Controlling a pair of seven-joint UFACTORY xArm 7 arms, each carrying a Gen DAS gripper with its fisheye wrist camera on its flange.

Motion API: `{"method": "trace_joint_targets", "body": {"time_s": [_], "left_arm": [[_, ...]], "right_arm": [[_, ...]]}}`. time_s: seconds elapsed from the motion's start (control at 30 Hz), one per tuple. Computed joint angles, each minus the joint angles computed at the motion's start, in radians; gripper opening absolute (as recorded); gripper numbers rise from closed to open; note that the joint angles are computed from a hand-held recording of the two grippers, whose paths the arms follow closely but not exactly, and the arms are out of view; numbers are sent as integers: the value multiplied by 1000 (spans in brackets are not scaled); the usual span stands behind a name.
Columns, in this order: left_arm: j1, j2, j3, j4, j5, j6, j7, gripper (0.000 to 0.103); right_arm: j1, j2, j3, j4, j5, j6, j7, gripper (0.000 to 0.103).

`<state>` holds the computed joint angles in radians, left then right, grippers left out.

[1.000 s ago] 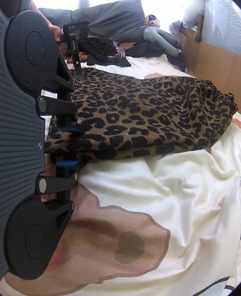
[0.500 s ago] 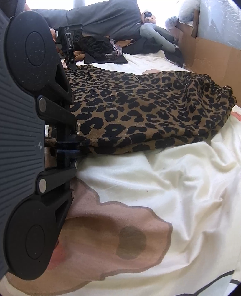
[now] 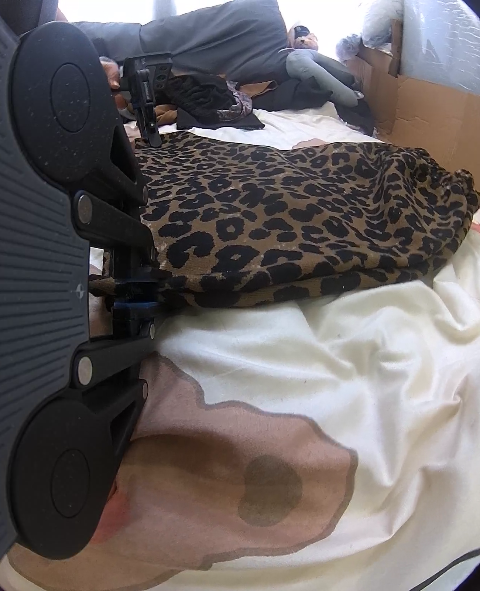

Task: Fold clothes
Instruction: 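Close both tools on the leopard garment's hem end and lift it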

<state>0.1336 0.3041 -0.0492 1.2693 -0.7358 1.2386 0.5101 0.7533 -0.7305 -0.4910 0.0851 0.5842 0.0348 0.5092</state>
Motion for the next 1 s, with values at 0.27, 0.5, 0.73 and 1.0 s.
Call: {"method": "trace_joint_targets", "body": {"time_s": [0.27, 0.5, 0.73, 1.0], "left_arm": [[-1, -51, 8, -11, 4, 25, -7, 7], [8, -68, 20, 36, 0, 130, -6, 7], [14, -91, 37, 65, 42, 228, -22, 7], [7, -167, 55, 35, 53, 284, -28, 7]], "right_arm": [[-129, -30, 145, 8, -28, 78, 47, 3], [-211, -135, 196, 6, -30, 184, 27, 2], [-278, -271, 267, -8, -5, 336, 34, 2], [-349, -431, 368, -16, -19, 496, 109, 3]]}}
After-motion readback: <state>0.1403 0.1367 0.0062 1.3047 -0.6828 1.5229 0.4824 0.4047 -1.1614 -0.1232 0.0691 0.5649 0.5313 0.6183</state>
